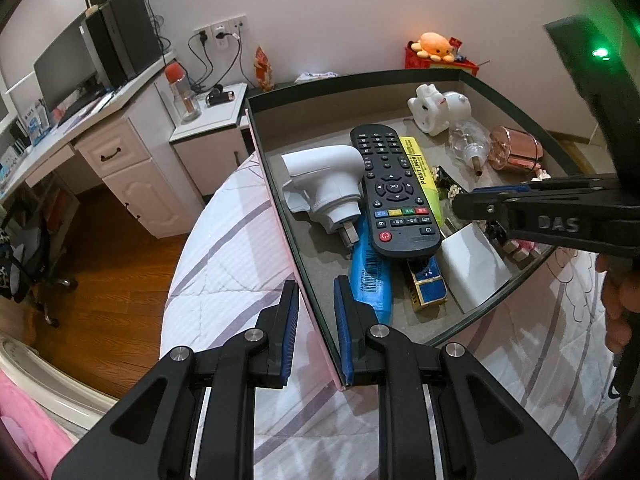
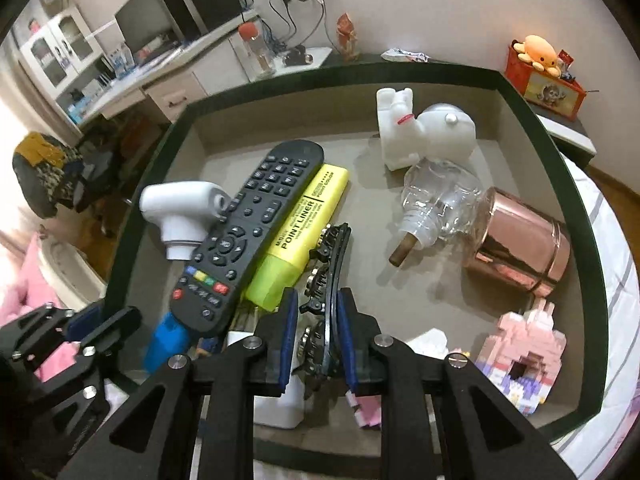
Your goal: Organize rigid objects
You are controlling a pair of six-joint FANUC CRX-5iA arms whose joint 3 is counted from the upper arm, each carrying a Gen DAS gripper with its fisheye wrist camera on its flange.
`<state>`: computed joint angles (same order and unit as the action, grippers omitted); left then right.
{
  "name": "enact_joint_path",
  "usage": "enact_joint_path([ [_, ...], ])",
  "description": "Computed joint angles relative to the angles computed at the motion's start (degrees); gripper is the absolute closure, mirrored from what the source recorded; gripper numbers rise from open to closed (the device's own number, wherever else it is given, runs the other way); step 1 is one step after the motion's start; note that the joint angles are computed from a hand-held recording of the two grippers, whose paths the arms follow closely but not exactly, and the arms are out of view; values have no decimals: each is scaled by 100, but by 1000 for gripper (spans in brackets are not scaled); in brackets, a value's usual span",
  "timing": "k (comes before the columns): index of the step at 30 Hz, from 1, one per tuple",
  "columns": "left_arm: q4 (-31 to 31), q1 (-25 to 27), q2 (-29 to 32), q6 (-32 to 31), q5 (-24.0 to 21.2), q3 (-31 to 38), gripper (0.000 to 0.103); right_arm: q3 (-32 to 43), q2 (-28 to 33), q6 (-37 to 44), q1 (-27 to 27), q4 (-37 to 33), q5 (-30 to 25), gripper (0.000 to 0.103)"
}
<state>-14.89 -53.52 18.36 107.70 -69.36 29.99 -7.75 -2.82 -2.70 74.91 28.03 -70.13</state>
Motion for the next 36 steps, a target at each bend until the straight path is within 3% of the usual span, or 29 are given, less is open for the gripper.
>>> enact_joint_path([
  [2, -5, -2, 5, -11, -16, 13, 86, -100, -114, -112, 49, 40, 84, 74],
  [4, -8, -5, 1, -7, -15, 9, 86, -225, -232, -300, 138, 200, 111, 57],
  [8, -22, -13, 19, -4, -42, 41, 86, -149, -212, -373, 351, 492, -331, 53],
  [10, -37, -16, 25, 15, -65, 56, 87, -136, -224, -413, 439, 582, -500, 41],
  [15, -256, -113, 161, 83, -440, 373, 83, -152, -261, -619, 677, 839, -897, 23],
  [16, -266, -124, 177, 74, -503, 428, 77, -160, -263, -655, 711, 879, -937, 23],
  [17, -163, -100, 174, 27, -496, 431, 63, -186, -291, -688, 769, 915, -987, 23],
  [19, -64, -96, 160, -57, -466, 442, 46, -220, -337, -807, 859, 983, -1060, 22],
  [22, -311, -264, 184, -51, -577, 630, 41, -325, -469, -988, 1001, 1064, -1203, 22],
  [26, -576, -434, 120, 134, -484, 734, 7, -389, -567, -1245, 1167, 1174, -1436, 22],
  [30, -760, -576, 99, 301, -404, 835, 1, -418, -619, -1406, 1368, 1321, -1763, 14],
  [32, -725, -602, 118, 343, -364, 878, 0, -424, -610, -1480, 1443, 1379, -1904, 0],
  [36, -948, -756, 89, 616, -275, 892, 0, -523, -606, -1550, 1638, 1659, -2125, 0],
])
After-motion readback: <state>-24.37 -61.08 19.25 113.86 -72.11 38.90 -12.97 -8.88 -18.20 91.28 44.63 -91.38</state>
